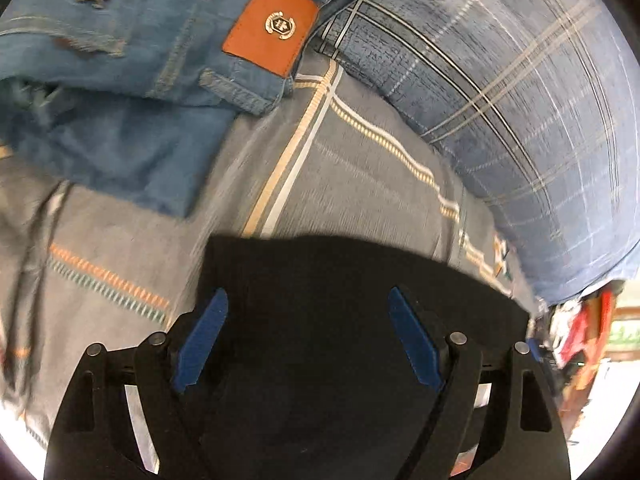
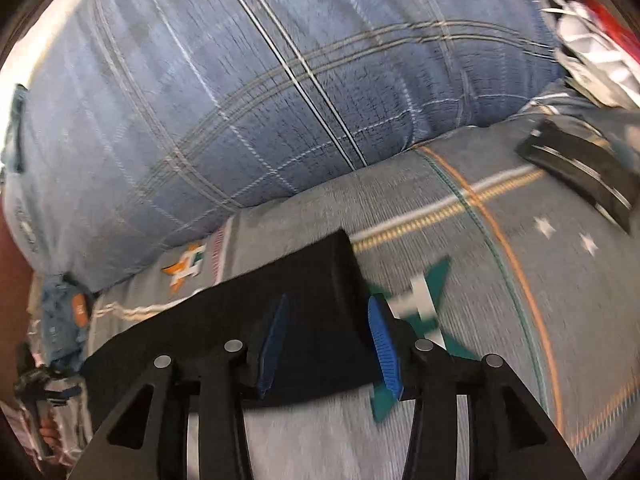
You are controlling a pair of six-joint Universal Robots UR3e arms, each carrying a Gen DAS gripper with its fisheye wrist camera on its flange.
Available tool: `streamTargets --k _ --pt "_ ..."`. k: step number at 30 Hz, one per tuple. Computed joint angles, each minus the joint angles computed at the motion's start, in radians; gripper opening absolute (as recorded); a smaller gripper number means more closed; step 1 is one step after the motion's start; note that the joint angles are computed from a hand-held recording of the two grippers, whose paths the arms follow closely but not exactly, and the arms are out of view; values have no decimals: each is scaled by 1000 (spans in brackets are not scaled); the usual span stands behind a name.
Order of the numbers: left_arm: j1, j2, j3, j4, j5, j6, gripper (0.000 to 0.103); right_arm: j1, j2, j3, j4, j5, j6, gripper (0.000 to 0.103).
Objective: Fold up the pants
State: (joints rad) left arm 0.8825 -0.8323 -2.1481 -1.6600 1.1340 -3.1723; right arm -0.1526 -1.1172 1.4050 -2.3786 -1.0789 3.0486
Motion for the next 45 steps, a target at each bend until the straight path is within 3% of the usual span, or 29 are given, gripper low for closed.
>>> streamTargets --k 6,9,13,16,19,22,23,25,26,27,28,29,34,40,42,45 --pt "-74 -219 20 145 16 -64 83 92 175 -231 60 -119 -13 45" --pt "-118 -250 47 162 26 -69 85 108 209 -306 119 -130 -44 48" --pt "-138 -260 88 107 32 -28 85 150 224 -352 152 -215 -116 41" --pt "-23 -121 107 -39 15 129 85 133 201 -320 151 -173 -112 44" --pt "1 -93 89 -15 71 143 85 110 186 -300 141 -137 -109 44" --pt "14 -164 44 13 33 129 85 117 206 -325 141 -147 -109 44" --pt "-18 -201 26 60 25 89 85 120 216 -336 144 -150 -104 45" --pt "-147 -251 32 204 93 -28 85 130 217 -317 101 -158 -101 44" --pt "-183 -257 36 235 109 -49 81 141 223 -322 92 -177 -102 35" --pt "-224 -263 40 269 126 -83 73 157 230 -331 82 -218 -104 26" --pt "-274 -279 55 293 159 -118 44 168 233 -338 75 -252 -109 7" --pt "-315 -300 79 291 201 -133 31 164 229 -332 73 -240 -117 7" --pt "-598 -271 127 379 456 -277 19 133 86 -156 -42 -197 -116 7" --pt "-798 -102 178 318 608 -410 16 63 -209 151 -164 -93 -133 6" --pt "-858 -29 204 265 666 -446 16 12 -349 299 -206 -31 -151 6" --pt "-1008 1 214 253 748 -584 16 -106 -579 525 -207 96 -214 6"
